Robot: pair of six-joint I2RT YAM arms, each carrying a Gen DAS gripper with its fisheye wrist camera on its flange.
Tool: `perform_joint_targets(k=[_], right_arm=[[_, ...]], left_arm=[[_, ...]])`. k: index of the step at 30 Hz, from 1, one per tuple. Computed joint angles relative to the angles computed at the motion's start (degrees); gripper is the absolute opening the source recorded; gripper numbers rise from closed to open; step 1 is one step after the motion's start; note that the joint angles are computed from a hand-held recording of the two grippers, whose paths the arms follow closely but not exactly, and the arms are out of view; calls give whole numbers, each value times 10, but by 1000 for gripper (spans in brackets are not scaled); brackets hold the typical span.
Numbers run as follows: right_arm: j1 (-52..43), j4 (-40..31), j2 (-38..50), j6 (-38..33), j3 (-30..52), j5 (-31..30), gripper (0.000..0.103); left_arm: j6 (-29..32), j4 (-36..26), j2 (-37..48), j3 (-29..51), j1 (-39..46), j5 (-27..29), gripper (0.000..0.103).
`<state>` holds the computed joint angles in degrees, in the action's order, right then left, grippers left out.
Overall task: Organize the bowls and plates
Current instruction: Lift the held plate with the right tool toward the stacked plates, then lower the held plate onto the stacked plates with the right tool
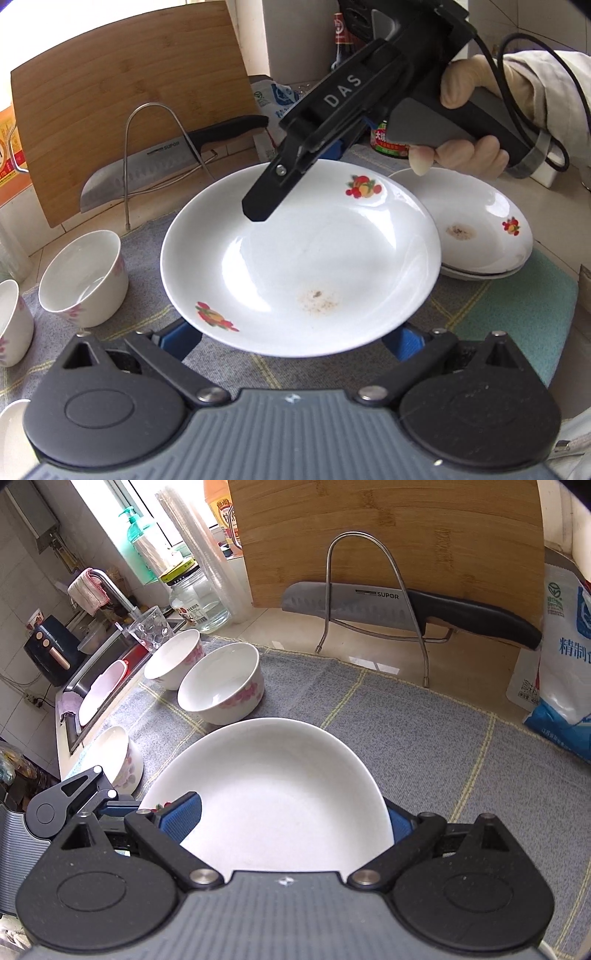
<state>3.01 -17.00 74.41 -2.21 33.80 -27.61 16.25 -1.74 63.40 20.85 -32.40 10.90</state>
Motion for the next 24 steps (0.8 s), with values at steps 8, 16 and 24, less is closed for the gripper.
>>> perform_joint_targets(k=[8,16,24], right_arm=[[-41,-61,-113,-14,-51,2,101],[-136,-161,-230,-59,-82,-7,101],[-259,-236,-274,-143,-98,-38,101]], left_arm=[[-2,-52,-52,2,-55,-10,102],[-18,-41,-36,18,-134,-26,102],[-24,-11,25,42,-181,-31,102]])
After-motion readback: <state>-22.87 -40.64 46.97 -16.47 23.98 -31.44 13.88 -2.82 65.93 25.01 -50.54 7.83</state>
